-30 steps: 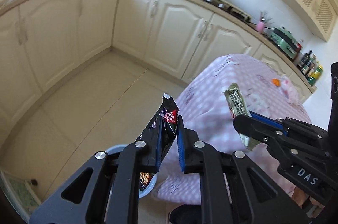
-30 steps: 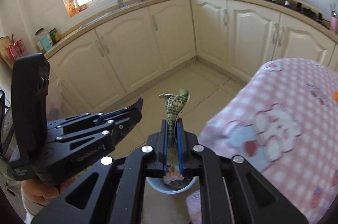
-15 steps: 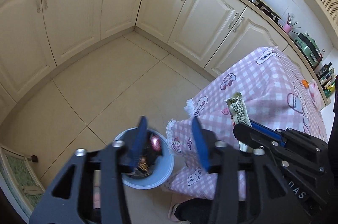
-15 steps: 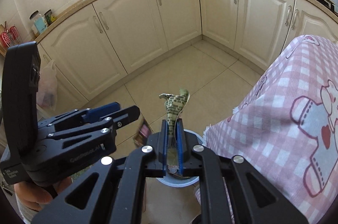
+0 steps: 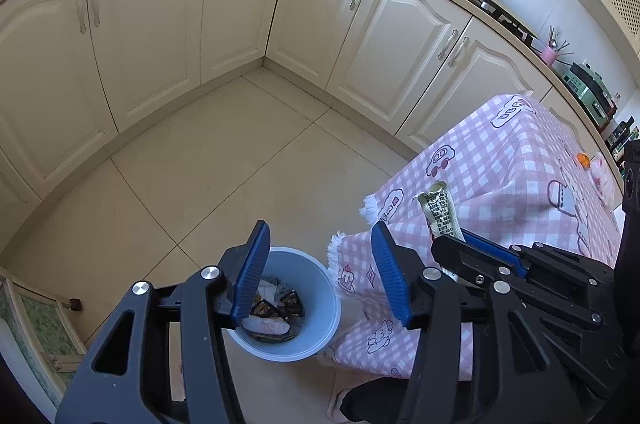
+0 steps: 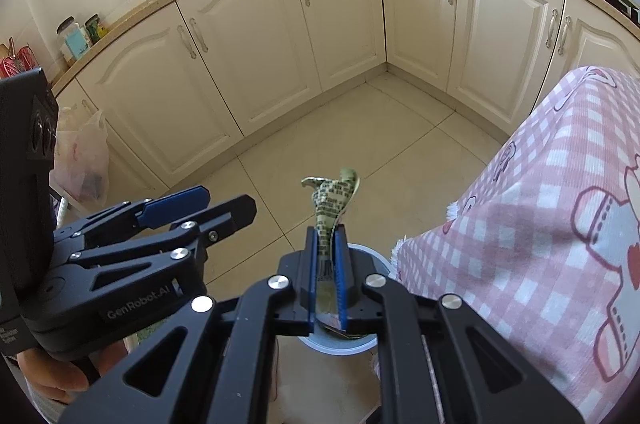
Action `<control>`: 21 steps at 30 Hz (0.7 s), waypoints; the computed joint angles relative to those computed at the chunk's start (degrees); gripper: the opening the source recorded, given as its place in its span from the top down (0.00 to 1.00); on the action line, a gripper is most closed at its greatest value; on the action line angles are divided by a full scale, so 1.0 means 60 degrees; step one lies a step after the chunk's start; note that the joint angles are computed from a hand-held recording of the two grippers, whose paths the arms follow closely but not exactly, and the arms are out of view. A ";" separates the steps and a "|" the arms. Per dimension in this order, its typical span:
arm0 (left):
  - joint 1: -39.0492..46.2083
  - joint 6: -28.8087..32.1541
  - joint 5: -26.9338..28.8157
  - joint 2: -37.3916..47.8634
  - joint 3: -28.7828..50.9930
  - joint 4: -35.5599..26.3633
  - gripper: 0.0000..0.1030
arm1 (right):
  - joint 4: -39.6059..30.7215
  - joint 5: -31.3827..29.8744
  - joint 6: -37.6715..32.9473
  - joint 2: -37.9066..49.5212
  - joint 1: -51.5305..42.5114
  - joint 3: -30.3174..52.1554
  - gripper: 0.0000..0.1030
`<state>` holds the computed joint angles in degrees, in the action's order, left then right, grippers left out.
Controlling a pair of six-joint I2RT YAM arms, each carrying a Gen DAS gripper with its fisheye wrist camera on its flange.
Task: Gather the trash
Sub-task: 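Carry the black bag over the blue bucket and open the left tool, then hold the green-white wrapper above the blue bucket with the right tool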
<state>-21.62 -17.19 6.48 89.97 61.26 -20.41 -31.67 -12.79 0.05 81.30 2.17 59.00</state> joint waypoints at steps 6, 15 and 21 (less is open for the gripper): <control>0.0148 -0.0026 -0.0042 -0.0278 0.0018 -0.0040 0.47 | 0.0069 -0.0082 0.0168 0.0021 0.0034 0.0180 0.91; 0.0337 -0.0093 -0.0107 -0.0614 0.0080 -0.0132 0.40 | 0.0184 -0.0217 0.0261 -0.0011 -0.0037 0.0357 0.89; 0.0242 -0.0166 -0.0242 -0.0734 0.0188 -0.0287 0.38 | 0.0332 -0.0328 0.0342 -0.0221 -0.0202 0.0319 0.75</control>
<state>-20.16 -18.18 5.03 85.56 62.39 -22.13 -29.67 -14.76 2.10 79.97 0.96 60.91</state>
